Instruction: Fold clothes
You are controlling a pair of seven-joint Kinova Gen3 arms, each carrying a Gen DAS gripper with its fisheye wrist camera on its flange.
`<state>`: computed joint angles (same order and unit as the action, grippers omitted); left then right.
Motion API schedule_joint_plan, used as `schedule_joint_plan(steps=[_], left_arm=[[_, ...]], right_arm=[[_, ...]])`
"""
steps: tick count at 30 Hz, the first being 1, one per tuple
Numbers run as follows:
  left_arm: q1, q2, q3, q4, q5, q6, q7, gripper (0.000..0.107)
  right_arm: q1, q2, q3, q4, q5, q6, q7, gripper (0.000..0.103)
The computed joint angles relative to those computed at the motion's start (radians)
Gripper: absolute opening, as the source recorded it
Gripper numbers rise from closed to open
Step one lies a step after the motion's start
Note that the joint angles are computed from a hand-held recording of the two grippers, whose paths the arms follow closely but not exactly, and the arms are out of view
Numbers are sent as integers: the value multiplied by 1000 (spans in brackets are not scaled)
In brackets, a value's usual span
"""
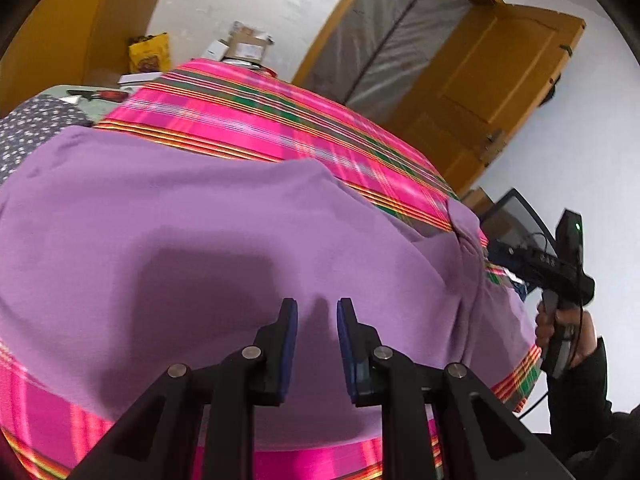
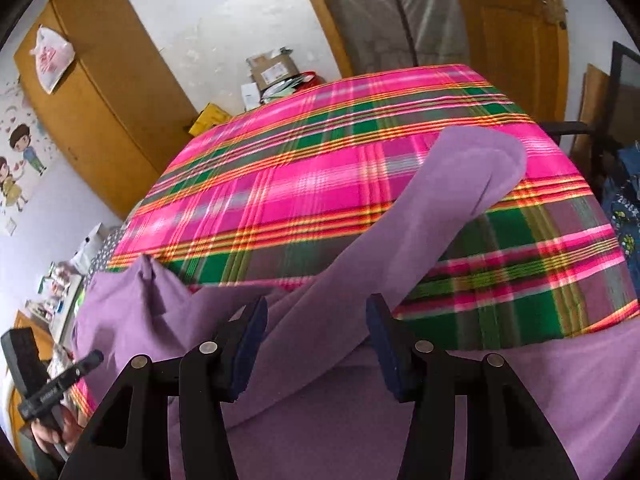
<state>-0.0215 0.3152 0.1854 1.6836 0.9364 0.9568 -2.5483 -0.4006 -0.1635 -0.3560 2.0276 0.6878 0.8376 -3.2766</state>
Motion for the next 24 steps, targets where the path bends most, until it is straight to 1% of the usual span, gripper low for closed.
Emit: schedule_joint_plan(steps=[3, 5, 9, 13, 14, 15, 17, 18, 19, 21, 24], left_arm=[[12, 4, 7, -9, -10, 6, -1, 21], [15, 9, 9, -14, -14, 14, -2, 21], [25, 13, 13, -17, -20, 16, 2, 21], [32, 18, 15, -26, -30, 19, 11, 21], [36, 19, 16, -29, -35, 19, 15, 21], [36, 20, 16, -30, -38, 19, 17, 21], [37, 22, 17, -35, -42, 22, 21, 21], [36, 21, 19, -35, -42, 24, 21, 21], [37, 21, 20, -36, -41, 25, 20, 21], [35, 17, 23, -36, -37, 32, 12, 21], [35, 7, 29, -35, -20, 47, -9, 21]], right_arm=[[16, 12, 20, -20, 10, 31, 16, 53], [24, 29, 40, -41, 16, 54, 52, 53], [16, 113, 79, -112, 12, 130, 136, 53], [-12, 171, 128, -139, -20, 135, 196, 53], [-23, 180, 133, -141, -19, 144, 195, 48], [-32, 186, 140, -140, -18, 148, 197, 36], [-47, 189, 150, -135, -11, 153, 190, 27], [-49, 180, 156, -125, -10, 144, 183, 19], [-50, 172, 159, -116, -8, 137, 176, 14], [-48, 152, 159, -99, -5, 126, 159, 9], [-44, 124, 146, -76, 11, 114, 124, 7]])
